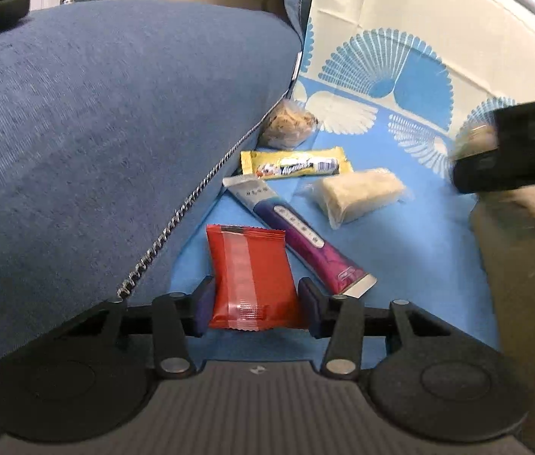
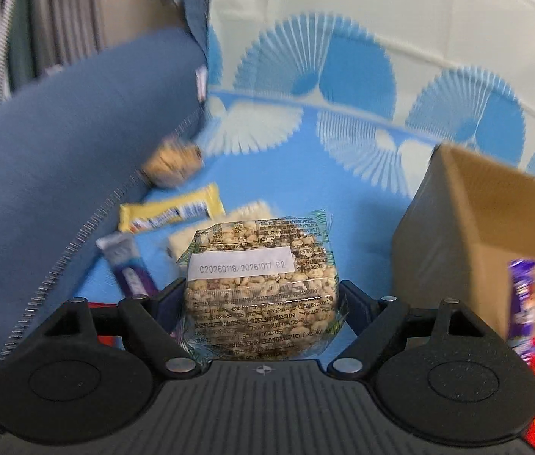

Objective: Organize snacks
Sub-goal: 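Grasp the peanut cake with the right gripper while the left gripper grasps the red packet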

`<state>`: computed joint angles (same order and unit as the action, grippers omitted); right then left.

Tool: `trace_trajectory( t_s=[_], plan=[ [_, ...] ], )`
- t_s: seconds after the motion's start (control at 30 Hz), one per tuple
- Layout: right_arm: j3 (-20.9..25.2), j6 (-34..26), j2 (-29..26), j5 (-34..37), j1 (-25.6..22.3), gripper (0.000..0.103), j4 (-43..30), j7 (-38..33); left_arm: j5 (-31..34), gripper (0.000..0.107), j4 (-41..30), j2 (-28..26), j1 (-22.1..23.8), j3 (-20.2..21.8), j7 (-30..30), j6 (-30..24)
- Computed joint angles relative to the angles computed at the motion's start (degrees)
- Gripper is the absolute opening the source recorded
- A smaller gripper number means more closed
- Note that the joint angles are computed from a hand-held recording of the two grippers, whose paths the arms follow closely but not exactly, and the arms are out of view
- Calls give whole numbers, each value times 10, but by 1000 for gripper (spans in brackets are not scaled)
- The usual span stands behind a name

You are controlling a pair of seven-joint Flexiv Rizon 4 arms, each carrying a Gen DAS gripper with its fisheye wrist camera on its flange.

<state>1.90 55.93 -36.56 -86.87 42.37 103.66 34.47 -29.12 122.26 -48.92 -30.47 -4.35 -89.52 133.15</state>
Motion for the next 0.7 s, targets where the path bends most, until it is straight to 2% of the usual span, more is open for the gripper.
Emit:
trace_trajectory(
  t_s=[0.17,0.23,0.33,0.43,0.53,0.7],
  plan=[
    [27,-54,80,-37,12,84,66,41,149,51,33,40,107,-49,-42,-27],
    [47,-73,105,-46,14,84,89,54,198,51,44,57,132,-52,-41,-36],
    [72,-87,124,-64,19,84,111,70,304,51,53,72,206,-90,-40,-75],
    [87,-87,117,-79,27,84,117,85,386,51,55,73,278,-138,-40,-110],
    [90,-75,88,-87,36,84,109,94,425,51,55,69,315,-171,-33,-141],
    [84,-25,32,-73,42,84,85,73,419,51,44,56,316,-182,-27,-170]
  ],
)
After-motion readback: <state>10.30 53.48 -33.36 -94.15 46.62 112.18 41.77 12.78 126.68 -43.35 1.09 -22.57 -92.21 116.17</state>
